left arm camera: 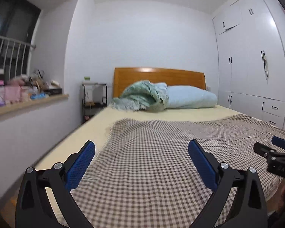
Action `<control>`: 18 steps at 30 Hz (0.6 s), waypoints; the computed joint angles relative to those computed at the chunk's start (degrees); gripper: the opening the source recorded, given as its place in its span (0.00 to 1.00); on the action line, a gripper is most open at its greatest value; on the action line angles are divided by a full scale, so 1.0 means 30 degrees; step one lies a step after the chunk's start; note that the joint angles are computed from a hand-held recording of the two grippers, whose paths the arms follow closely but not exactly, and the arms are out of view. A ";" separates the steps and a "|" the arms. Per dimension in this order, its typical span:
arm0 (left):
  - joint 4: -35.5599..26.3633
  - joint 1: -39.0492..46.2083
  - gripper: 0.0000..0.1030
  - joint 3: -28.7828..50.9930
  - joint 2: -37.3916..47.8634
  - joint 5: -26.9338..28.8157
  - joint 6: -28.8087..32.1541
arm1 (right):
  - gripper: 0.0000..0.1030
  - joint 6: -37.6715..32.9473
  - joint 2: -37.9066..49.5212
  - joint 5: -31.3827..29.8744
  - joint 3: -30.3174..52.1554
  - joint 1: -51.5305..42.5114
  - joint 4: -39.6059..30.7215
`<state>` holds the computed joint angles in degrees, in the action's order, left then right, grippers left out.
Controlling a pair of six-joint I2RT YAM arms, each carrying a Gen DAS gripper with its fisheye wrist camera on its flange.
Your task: Collect trash
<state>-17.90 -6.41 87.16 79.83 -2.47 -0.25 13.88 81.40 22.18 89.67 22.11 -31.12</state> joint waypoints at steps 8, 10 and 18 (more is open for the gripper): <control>-0.6595 -0.0891 0.92 0.1257 -0.4243 -0.1071 -0.1245 | 0.83 0.0677 -0.2785 0.2571 0.1630 0.2615 -0.5206; -0.8439 -0.1358 0.92 0.2098 -0.5063 -0.1237 -0.1062 | 0.83 0.1896 -0.3107 0.1643 0.2757 0.2733 -0.7228; -1.4703 -0.4357 0.92 0.7726 -0.7195 -0.3927 -0.0700 | 0.83 0.6732 -0.3157 0.8188 0.8431 0.9861 -1.6538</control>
<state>-62.01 -19.48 110.33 58.24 -14.25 -2.35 34.08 71.93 46.74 114.96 51.69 -80.74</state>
